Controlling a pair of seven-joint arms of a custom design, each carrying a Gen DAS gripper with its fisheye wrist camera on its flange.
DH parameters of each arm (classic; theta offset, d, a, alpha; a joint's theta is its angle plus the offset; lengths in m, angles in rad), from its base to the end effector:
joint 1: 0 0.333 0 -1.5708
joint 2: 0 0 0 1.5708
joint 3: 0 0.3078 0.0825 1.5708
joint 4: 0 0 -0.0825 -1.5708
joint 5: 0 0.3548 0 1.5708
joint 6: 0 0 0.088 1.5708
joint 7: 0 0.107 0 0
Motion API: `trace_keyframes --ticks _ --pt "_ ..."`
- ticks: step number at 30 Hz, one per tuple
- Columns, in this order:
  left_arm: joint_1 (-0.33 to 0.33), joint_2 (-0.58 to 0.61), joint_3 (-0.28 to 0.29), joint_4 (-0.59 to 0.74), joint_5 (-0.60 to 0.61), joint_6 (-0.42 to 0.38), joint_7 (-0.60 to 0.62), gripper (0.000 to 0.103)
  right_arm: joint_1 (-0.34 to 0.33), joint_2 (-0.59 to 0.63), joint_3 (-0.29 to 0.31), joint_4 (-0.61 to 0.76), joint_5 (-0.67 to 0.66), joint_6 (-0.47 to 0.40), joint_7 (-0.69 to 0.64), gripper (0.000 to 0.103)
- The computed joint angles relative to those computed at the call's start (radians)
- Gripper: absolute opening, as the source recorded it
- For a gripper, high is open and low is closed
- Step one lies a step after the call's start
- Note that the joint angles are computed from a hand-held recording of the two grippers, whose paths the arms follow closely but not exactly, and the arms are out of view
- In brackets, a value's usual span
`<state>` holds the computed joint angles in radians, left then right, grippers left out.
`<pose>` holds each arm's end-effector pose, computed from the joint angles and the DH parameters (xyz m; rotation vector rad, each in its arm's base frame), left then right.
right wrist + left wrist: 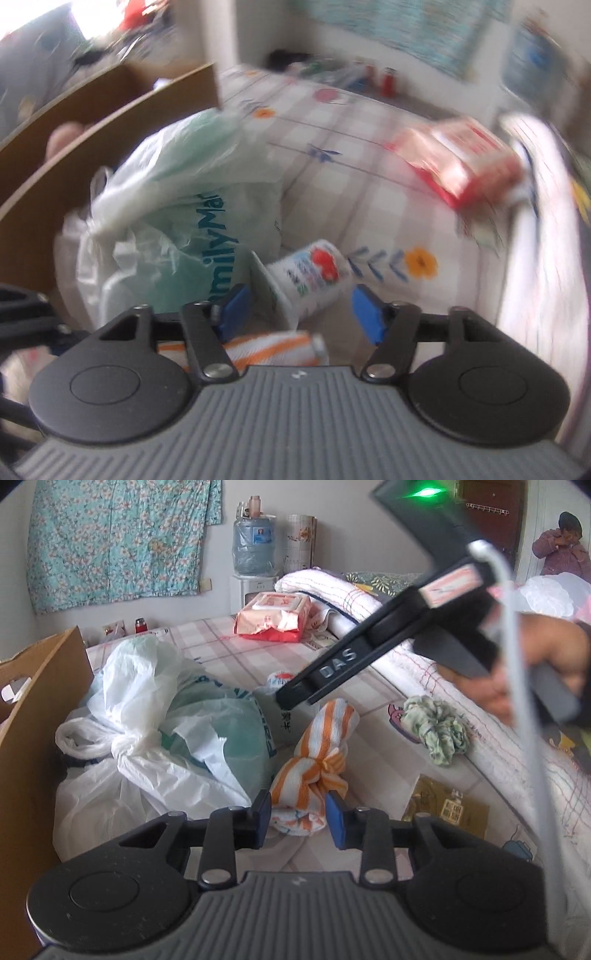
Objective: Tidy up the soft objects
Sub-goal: 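Close the right tool on the white yogurt cup, then lift the yogurt cup with the right tool and carry it over the box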
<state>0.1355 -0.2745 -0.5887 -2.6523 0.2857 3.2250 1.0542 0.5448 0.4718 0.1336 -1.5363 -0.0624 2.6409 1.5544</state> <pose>0.3827 -0.2232 0.4202 -1.5312 2.0285 -0.8928 0.5579 0.4286 0.4623 -2.3079 1.0662 -0.3591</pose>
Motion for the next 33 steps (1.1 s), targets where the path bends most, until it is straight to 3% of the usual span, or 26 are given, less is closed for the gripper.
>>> trace_keyframes --ticks 4,8,10,13,19,23,28,30,33 --pt "-0.063 0.001 0.062 -0.01 -0.016 -0.012 0.008 0.033 -0.007 0.106 0.017 0.147 -0.023 -0.074 -0.156 0.08" --pt "-0.124 0.001 0.128 -0.024 -0.036 0.0 0.026 0.033 -0.014 0.187 0.025 0.262 0.028 -0.149 -0.216 0.077" --pt "-0.134 -0.001 0.14 -0.027 -0.046 0.005 0.037 0.033 -0.022 0.214 0.029 0.298 0.075 -0.178 -0.204 0.07" --pt "-0.179 0.004 0.186 -0.023 -0.065 0.003 0.068 0.033 -0.052 0.205 0.041 0.268 0.163 -0.153 -0.15 0.069" --pt "-0.192 -0.007 0.19 -0.027 -0.093 0.015 0.1 0.034 -0.212 0.196 0.136 0.205 0.529 -0.14 0.02 0.068" --pt "-0.154 -0.017 0.141 -0.024 -0.101 0.028 0.105 0.034 -0.292 0.178 0.174 0.132 0.743 -0.094 0.096 0.068" --pt "-0.05 -0.021 0.028 0.007 -0.104 0.043 0.098 0.035 -0.267 0.108 0.116 0.031 0.745 0.011 0.189 0.071" --pt "0.025 -0.013 -0.046 0.03 -0.103 0.057 0.091 0.035 -0.266 0.087 0.111 -0.003 0.735 0.046 0.205 0.071" --pt "0.195 0.0 -0.215 0.082 -0.105 0.062 0.076 0.035 -0.269 0.063 0.117 -0.039 0.728 0.096 0.209 0.067"
